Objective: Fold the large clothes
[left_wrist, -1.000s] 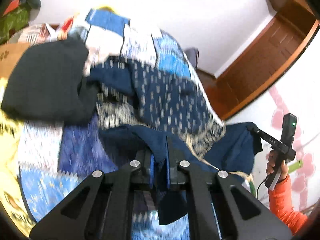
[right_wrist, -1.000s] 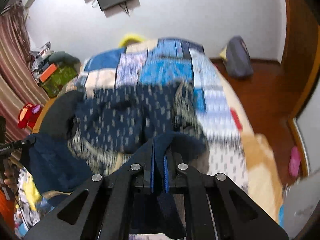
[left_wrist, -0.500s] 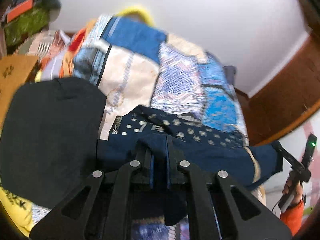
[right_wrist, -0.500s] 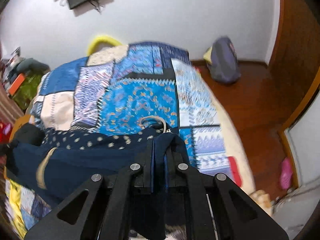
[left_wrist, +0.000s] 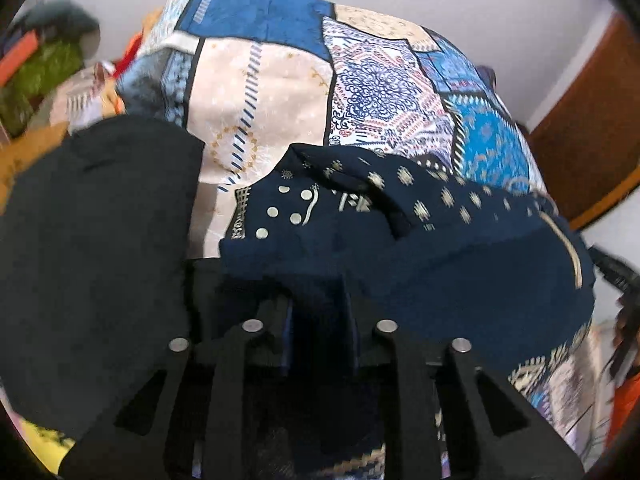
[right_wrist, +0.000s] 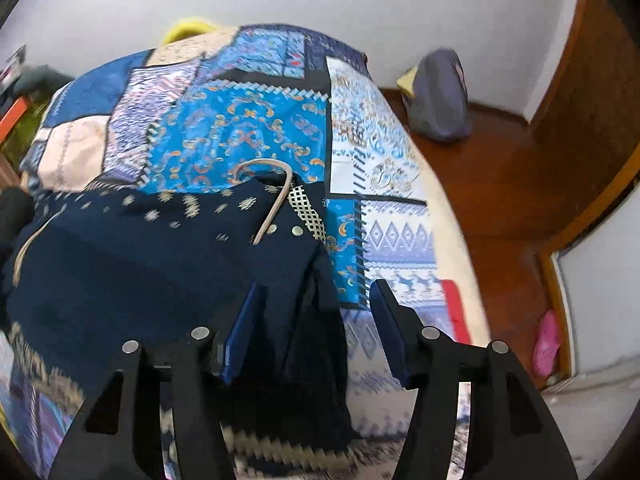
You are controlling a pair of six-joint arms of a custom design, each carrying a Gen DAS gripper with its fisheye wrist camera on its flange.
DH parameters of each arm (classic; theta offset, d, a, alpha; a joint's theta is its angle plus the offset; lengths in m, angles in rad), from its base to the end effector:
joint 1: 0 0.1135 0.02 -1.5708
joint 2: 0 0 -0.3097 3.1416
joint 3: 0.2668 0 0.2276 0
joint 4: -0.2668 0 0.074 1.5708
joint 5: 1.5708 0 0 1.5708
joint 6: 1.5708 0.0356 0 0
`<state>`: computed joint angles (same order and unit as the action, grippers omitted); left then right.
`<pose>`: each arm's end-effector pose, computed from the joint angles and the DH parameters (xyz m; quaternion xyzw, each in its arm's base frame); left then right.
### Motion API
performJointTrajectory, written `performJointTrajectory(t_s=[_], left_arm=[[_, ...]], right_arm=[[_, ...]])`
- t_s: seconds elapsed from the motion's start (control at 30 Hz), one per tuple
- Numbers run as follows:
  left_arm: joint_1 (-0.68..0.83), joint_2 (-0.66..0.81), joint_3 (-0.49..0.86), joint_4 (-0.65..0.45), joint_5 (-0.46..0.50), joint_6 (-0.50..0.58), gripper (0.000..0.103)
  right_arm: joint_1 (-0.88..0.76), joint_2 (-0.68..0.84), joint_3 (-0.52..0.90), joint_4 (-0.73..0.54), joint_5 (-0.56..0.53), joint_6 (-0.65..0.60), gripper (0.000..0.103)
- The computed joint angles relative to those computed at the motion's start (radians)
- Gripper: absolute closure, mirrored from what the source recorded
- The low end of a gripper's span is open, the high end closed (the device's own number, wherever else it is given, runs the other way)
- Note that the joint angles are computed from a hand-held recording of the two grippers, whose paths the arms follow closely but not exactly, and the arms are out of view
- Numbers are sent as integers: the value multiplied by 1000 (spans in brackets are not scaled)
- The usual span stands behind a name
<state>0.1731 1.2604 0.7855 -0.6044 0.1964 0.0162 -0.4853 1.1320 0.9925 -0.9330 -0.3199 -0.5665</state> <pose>0.1977 0.0275 0.2654 -0.0519 0.9642 -0.0718 0.2500 0.1518 -0.0674 0.3281 -0.0781 0.9544 0.0113 0.2880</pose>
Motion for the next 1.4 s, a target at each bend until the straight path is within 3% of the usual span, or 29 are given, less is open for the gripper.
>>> performJointTrajectory(t_s=[0.1, 0.13, 0.2, 0.33, 0.4, 0.5, 0.63, 0.77, 0.9, 1.1, 1.23, 1.3, 1.4], left_arm=[[-26, -102, 22, -85, -46, -2, 69], [-31, -130, 26, -98, -61, -11, 51], [-54, -217, 22, -113, -106, -38, 37], [-155, -353, 28, -184, -181, -64, 36], [-240, -383, 19, -221, -218, -106, 36], [-429, -394, -10, -248, -292, -224, 36], [-620, -372, -83, -198, -325, -351, 36], [-711, -302, -148, -92, -341, -417, 36], [-662, -187, -188, 47, -374, -364, 36], [-393, -17, -67, 166, -271, -204, 36], [-321, 117, 150, 129, -429, -163, 36], [-276, 124, 214, 117, -431, -157, 36], [-190, 92, 269, 81, -311, -146, 36]], right_arm=[[-115, -41, 60, -140, -95, -105, 50], [-142, -40, 76, -180, -132, -140, 50], [-212, -55, 118, -308, -207, -239, 50], [-296, -100, 147, -505, -295, -415, 50], [-288, -133, 130, -553, -307, -438, 50], [-175, -184, 78, -531, -290, -345, 50], [92, -241, -11, -387, -200, -75, 50], [371, -264, -90, -230, -72, 198, 50], [539, -238, -128, -91, 40, 359, 50], [615, -67, -48, 46, 96, 454, 50], [652, 67, 117, 123, 273, 558, 50], [610, 82, 172, 122, 246, 584, 50], [554, 72, 197, 88, 134, 558, 50]])
